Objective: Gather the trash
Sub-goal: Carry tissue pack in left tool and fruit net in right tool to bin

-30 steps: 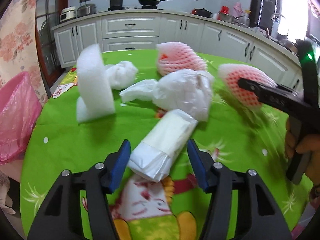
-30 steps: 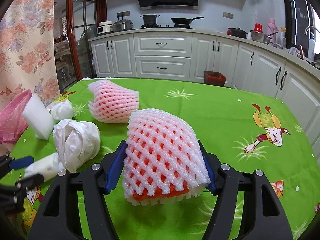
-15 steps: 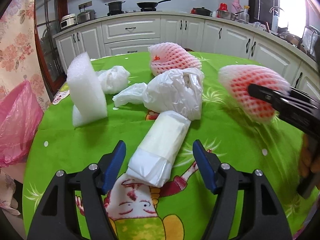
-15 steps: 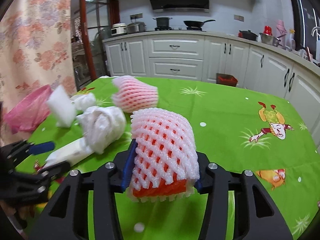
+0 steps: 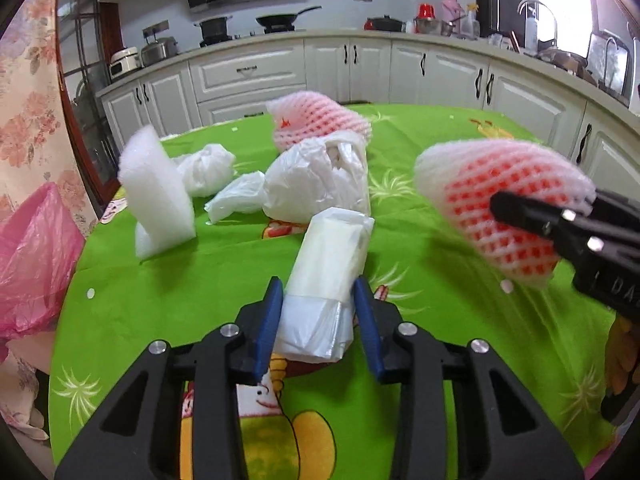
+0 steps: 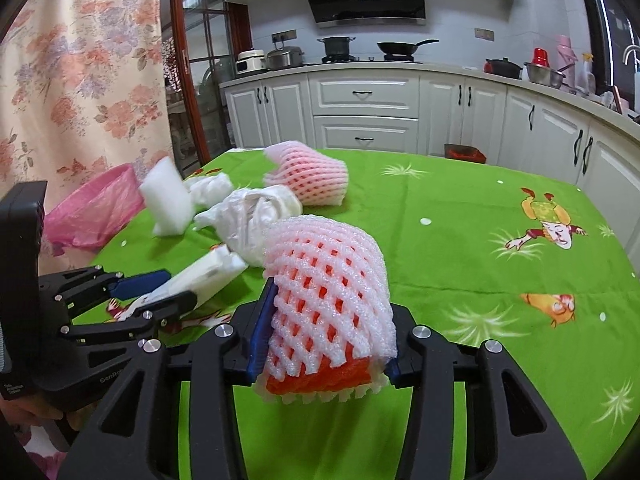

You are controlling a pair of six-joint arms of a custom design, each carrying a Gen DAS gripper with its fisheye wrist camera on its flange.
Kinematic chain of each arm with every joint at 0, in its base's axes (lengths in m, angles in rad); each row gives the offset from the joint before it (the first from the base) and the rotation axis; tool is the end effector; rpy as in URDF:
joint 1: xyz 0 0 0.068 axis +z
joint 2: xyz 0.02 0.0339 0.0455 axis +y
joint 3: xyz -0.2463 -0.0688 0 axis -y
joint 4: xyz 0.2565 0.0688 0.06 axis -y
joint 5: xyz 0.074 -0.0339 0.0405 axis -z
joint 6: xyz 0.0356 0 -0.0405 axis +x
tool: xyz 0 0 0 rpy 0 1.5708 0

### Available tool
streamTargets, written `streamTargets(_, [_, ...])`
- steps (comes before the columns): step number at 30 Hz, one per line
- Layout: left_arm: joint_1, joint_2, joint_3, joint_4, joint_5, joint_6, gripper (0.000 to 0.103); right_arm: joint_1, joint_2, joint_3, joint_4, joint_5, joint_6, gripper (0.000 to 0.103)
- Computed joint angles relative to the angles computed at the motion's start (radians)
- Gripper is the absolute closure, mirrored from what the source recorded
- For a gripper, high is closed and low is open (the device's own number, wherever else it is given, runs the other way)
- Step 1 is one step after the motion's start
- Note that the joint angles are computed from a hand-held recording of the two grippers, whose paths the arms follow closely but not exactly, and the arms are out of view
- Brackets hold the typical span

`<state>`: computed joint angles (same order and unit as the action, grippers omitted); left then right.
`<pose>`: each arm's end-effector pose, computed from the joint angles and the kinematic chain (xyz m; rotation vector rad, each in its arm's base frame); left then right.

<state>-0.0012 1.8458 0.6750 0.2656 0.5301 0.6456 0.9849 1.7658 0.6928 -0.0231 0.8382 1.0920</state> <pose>0.3067 -0.0184 0.0553 0.9485 2.1415 -0.3452 0.1811 0.2250 0.0714 0.3538 2.1796 -0.0388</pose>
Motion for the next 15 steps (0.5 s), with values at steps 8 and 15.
streamTargets(8, [0.061,-0.085,-0.108,0.074,0.051,-0.029,0.068,0.049,0.033,0.045,-0.042,0.013,0.031,0.06])
streamTargets(15, [0.139,-0.123,-0.153,0.09,0.103,-0.043,0.068,0.079,0.046,0.082,-0.076,0.025,0.036,0.06])
